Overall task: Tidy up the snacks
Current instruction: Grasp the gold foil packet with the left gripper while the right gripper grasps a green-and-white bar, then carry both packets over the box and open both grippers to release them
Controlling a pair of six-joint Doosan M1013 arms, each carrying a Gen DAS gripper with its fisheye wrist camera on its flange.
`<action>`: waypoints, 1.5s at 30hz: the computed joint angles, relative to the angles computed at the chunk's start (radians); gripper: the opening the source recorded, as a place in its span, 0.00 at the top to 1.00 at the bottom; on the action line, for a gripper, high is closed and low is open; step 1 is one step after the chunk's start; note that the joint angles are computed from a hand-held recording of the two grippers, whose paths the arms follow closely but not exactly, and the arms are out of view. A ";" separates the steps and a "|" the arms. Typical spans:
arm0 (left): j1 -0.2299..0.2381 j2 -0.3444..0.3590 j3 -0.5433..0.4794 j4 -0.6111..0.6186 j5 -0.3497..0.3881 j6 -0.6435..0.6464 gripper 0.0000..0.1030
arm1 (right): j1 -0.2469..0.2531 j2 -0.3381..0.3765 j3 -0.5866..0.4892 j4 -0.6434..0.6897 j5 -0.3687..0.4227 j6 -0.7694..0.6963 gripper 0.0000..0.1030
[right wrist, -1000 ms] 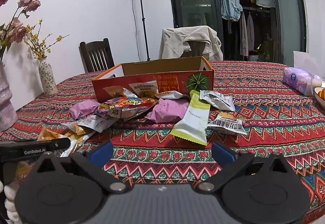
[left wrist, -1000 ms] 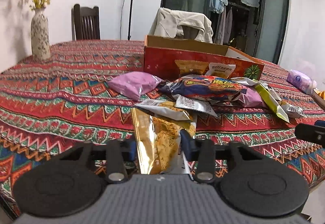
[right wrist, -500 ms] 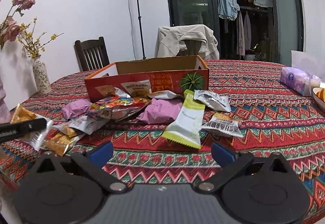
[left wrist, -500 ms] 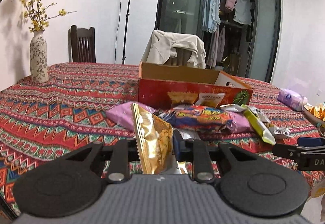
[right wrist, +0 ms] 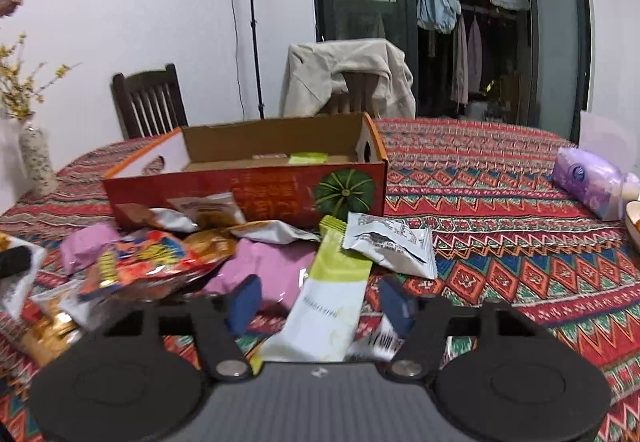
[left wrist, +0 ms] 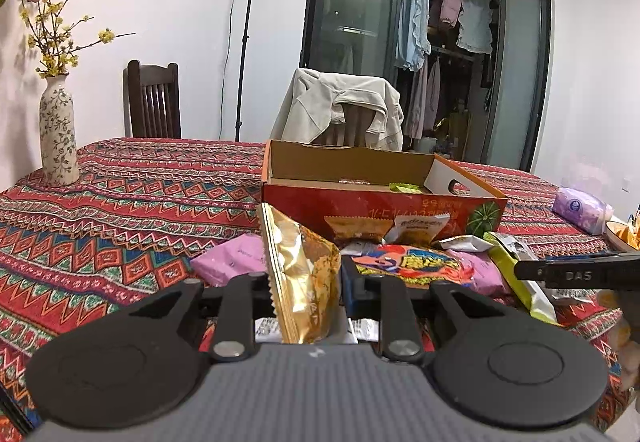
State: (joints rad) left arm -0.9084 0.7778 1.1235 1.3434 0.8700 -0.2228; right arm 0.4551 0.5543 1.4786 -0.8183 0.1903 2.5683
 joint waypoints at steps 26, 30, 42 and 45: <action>0.039 0.028 -0.093 -0.002 -0.049 0.053 0.76 | -0.015 -0.027 0.029 -0.281 -0.108 0.305 0.65; 0.046 0.037 -0.122 -0.004 -0.058 0.077 0.76 | -0.014 -0.024 0.008 -0.390 -0.111 0.402 0.65; 0.091 0.118 -0.320 -0.074 -0.080 0.251 0.76 | -0.020 0.058 -0.174 0.198 -0.106 -0.209 0.65; 0.105 0.162 -0.411 -0.115 -0.079 0.326 0.76 | -0.022 0.091 -0.240 0.352 -0.088 -0.364 0.65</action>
